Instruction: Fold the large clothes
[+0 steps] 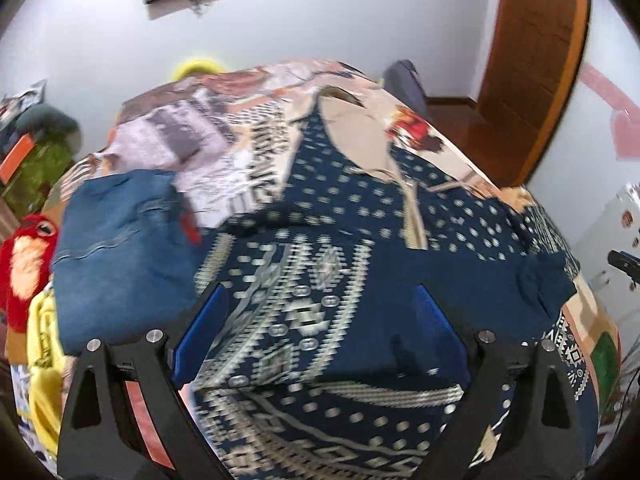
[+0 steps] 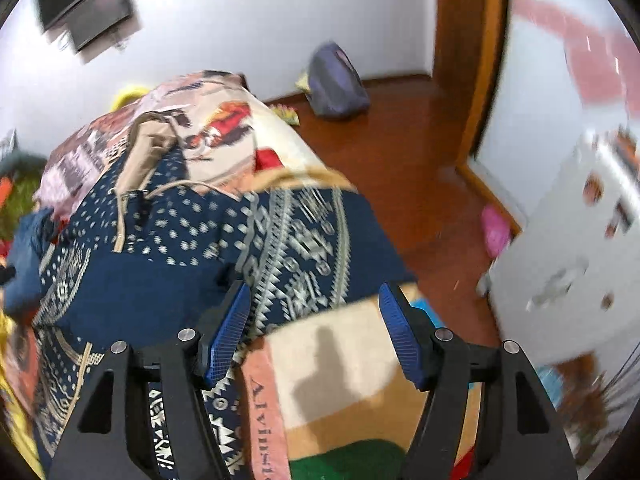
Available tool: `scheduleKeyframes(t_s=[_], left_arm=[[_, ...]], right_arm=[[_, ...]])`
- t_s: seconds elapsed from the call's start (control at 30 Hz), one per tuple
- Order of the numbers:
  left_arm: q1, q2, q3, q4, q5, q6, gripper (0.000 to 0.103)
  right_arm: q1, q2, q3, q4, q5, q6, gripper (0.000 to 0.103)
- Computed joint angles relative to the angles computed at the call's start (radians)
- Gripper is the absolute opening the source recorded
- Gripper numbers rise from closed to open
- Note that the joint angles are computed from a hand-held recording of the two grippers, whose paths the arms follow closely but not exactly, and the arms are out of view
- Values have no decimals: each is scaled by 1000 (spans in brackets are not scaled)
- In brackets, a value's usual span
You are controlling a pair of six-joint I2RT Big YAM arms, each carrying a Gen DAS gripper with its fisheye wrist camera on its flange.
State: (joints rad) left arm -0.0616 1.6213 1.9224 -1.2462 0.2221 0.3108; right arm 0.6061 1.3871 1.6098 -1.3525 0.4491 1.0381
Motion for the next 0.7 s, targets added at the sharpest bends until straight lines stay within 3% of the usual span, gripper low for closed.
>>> scheduleKeyframes(t_s=[0.27,0.4,0.53,0.7], left_arm=[[-74,4,-73,23,-45,36,94],[-85,10,-97,33,-70,45,94],[-75,29,-93,25,-68,28,94],[-61,48,-82,12,-65,-6,94]], right_arm=[[-129,-118,-271,208,-238,168,63],[-192,-155,-380,370,-337,240,63],[-225,-140,-397,441,-345,271,59],[-260,-68,-344,426,-332,260,41]])
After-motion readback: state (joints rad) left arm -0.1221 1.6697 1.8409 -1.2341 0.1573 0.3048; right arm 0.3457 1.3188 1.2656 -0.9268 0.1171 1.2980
